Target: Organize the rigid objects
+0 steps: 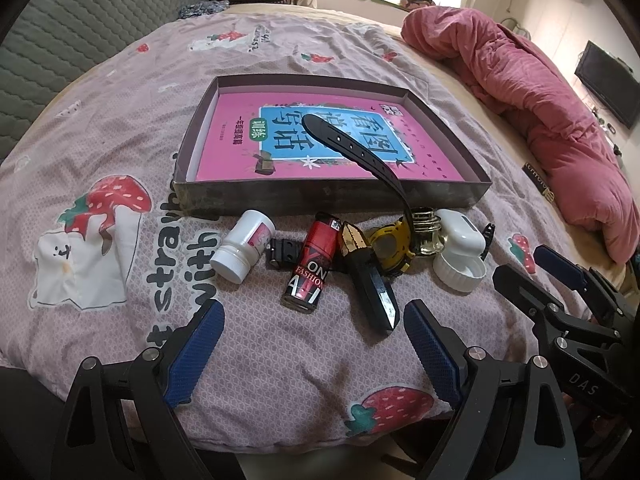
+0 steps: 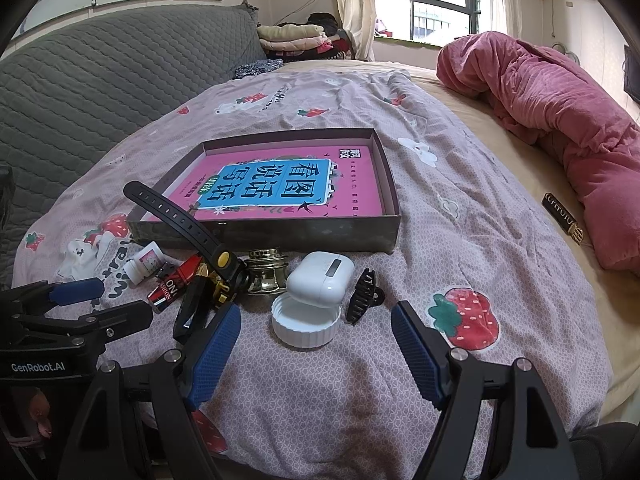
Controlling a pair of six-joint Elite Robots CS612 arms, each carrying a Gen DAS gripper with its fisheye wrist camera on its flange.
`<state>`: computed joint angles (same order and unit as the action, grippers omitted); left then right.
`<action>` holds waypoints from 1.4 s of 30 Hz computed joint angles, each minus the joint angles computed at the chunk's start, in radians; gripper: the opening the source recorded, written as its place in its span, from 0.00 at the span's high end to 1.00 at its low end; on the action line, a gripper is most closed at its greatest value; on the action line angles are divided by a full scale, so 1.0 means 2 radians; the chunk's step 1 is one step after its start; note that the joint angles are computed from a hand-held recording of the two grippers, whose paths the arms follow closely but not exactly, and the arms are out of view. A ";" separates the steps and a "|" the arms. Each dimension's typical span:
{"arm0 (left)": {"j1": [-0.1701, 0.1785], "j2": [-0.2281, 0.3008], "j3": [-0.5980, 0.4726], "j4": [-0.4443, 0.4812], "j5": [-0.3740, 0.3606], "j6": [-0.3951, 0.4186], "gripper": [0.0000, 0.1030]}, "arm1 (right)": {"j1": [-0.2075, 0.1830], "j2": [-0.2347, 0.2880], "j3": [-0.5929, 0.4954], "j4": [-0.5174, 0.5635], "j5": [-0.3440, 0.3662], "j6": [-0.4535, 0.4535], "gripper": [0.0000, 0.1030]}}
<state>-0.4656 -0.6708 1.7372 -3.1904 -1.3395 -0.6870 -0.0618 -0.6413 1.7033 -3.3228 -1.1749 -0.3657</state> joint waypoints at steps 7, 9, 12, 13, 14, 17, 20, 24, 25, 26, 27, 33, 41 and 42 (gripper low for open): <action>0.000 0.000 0.000 0.001 0.002 0.001 0.11 | 0.000 0.000 -0.001 -0.001 0.000 0.002 0.25; 0.000 0.000 0.000 0.000 0.002 0.001 0.11 | 0.000 0.001 -0.001 -0.001 0.001 0.002 0.25; 0.000 0.000 0.000 0.001 0.001 0.001 0.11 | 0.000 0.000 -0.001 -0.001 0.000 0.001 0.25; 0.000 0.000 0.000 0.002 0.000 0.001 0.11 | 0.000 0.000 0.000 -0.002 0.000 0.001 0.25; 0.000 0.000 0.000 0.002 0.001 0.001 0.11 | 0.000 0.000 0.000 -0.001 0.001 0.001 0.25; 0.000 0.000 0.000 0.002 0.001 0.001 0.11 | 0.000 0.000 0.000 -0.001 0.001 0.001 0.25; 0.000 0.000 0.000 0.002 0.001 -0.002 0.11 | 0.000 0.000 0.000 -0.001 0.001 0.002 0.25; 0.001 -0.001 0.002 0.001 0.003 -0.006 0.11 | 0.000 0.000 -0.001 -0.001 -0.001 0.006 0.25; 0.001 -0.001 0.003 -0.001 0.006 -0.007 0.11 | -0.001 0.000 -0.001 -0.001 0.000 0.008 0.25; 0.001 -0.002 0.004 -0.003 0.007 -0.009 0.11 | -0.001 0.000 -0.001 -0.001 0.000 0.009 0.25; 0.001 -0.002 0.005 -0.004 0.007 -0.010 0.11 | -0.001 0.000 -0.001 -0.002 0.000 0.011 0.25; 0.004 -0.004 0.007 0.000 0.006 -0.018 0.11 | -0.005 0.001 -0.002 -0.004 0.002 0.022 0.25; 0.010 -0.007 0.013 0.007 0.013 -0.038 0.11 | -0.008 0.001 -0.004 -0.001 0.009 0.033 0.25; 0.011 -0.008 0.014 0.008 0.016 -0.042 0.11 | -0.009 0.002 -0.004 -0.002 0.010 0.033 0.25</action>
